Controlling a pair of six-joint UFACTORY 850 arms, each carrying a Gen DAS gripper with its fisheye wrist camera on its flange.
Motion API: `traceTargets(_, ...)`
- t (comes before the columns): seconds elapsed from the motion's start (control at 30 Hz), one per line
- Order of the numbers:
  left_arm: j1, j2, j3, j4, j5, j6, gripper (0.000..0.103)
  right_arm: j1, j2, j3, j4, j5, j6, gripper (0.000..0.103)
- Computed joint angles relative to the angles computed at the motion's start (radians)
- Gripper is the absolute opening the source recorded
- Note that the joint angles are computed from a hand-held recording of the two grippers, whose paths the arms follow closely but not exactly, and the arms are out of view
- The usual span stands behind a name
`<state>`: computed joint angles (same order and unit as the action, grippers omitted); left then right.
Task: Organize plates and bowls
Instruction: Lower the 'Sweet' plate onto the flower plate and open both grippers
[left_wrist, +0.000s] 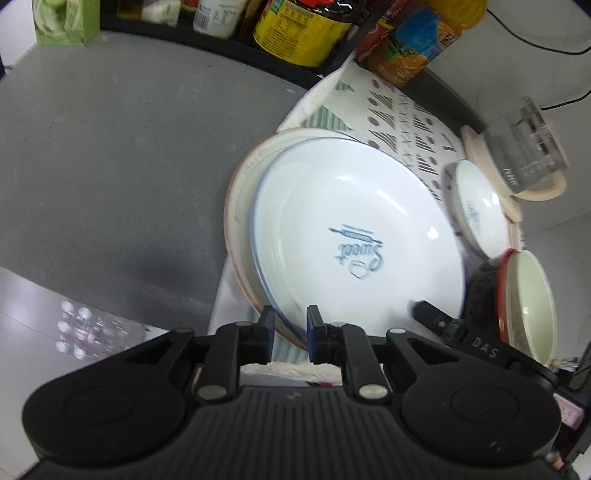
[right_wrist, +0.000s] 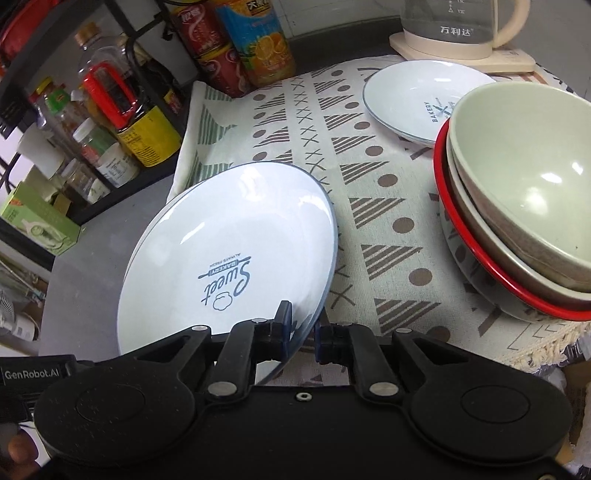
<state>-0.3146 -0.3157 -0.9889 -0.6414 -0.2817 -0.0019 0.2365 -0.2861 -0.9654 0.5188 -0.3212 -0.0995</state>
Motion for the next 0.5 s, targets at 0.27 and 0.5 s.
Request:
traceTargets(0.27, 0.039, -0.011, -0.028, 0.280, -0.008, -0.267, 0.032, -0.001, -0.030, -0.024, -0.047, 0.008, 0.066, 0.012)
traceTargets(0.5, 0.045, -0.042, -0.042, 0.304, 0.018, -0.294, 0.044, 0.013, -0.055, -0.036, -0.070, 0.007, 0.092, 0.016)
